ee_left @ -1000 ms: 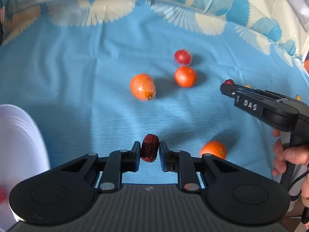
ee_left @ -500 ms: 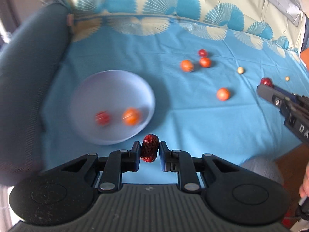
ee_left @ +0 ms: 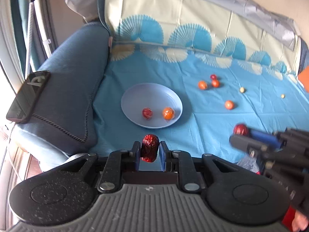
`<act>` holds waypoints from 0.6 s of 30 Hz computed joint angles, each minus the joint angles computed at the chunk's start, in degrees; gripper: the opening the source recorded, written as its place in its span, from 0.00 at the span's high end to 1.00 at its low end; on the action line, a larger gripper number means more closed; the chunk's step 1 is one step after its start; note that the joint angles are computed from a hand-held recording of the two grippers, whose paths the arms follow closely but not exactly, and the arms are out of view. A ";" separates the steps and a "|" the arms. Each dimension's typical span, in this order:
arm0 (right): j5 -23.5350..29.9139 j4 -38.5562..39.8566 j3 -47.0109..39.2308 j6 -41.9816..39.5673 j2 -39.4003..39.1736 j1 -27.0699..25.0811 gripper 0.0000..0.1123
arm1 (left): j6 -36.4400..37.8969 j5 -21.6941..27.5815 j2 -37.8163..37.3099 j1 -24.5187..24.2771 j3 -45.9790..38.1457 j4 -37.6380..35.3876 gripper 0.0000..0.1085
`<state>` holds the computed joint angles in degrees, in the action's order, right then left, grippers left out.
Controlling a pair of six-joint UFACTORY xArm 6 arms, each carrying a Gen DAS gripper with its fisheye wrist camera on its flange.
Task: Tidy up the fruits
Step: 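Carry both dates over the plate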
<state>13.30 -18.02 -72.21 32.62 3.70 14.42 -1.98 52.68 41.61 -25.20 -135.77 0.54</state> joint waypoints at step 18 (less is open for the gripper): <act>6.56 -11.98 -2.05 7.72 -1.26 3.87 0.80 | 1.68 -13.58 -11.60 1.50 19.51 -2.53 0.79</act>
